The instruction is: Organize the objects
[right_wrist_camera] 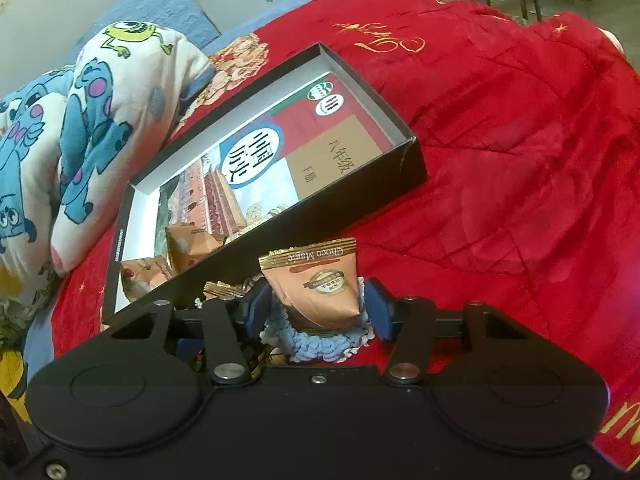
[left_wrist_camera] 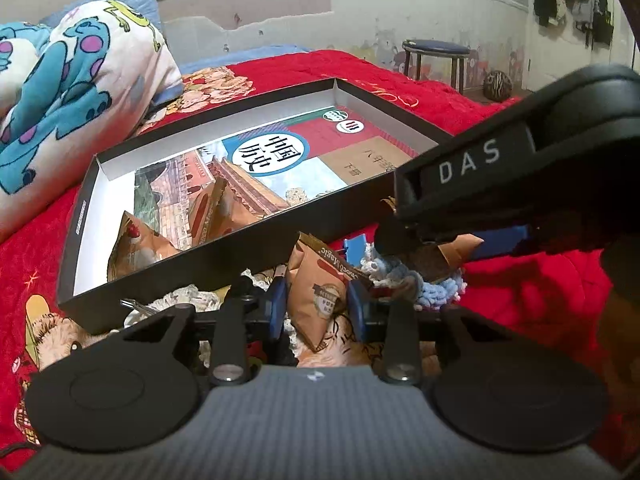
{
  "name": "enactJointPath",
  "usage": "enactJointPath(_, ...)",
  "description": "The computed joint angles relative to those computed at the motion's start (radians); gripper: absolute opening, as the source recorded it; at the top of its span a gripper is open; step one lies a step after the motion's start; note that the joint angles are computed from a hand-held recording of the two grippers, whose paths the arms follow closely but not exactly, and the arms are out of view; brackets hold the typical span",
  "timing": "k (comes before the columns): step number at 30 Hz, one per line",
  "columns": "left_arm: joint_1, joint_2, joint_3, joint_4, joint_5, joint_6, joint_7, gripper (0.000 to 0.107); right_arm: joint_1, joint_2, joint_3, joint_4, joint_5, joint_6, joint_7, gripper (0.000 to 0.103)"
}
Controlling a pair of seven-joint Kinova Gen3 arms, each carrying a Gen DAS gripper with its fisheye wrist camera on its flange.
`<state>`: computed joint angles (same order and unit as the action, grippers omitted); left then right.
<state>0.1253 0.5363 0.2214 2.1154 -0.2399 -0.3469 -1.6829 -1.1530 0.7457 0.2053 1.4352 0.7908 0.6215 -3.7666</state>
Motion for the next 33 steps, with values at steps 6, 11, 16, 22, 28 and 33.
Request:
enactJointPath(6, 0.013, -0.001, -0.016, 0.021, 0.013, -0.047, 0.001, 0.031, -0.005, 0.015, -0.008, -0.032, -0.002, 0.054, 0.018, 0.041)
enactJointPath(11, 0.000, -0.008, -0.005, 0.018, 0.003, -0.034, 0.019, 0.028, -0.002, 0.011, -0.014, -0.027, 0.010, 0.052, 0.013, 0.038)
enactJointPath(16, -0.014, -0.019, 0.005, 0.029, -0.010, -0.038, 0.039, 0.028, -0.018, 0.008, -0.005, -0.023, 0.030, 0.074, -0.019, 0.037)
enactJointPath(22, -0.009, -0.036, -0.001, 0.048, -0.021, -0.061, 0.045, 0.028, -0.030, 0.008, -0.019, -0.040, 0.074, 0.130, -0.019, 0.037)
enactJointPath(28, -0.037, -0.047, 0.017, 0.051, -0.043, -0.064, 0.089, 0.028, -0.033, -0.002, -0.031, -0.030, 0.114, 0.142, -0.053, 0.037)
enactJointPath(33, -0.079, -0.057, 0.048, 0.058, -0.087, -0.070, 0.144, 0.028, -0.045, -0.010, -0.033, -0.013, 0.166, 0.153, -0.104, 0.037)
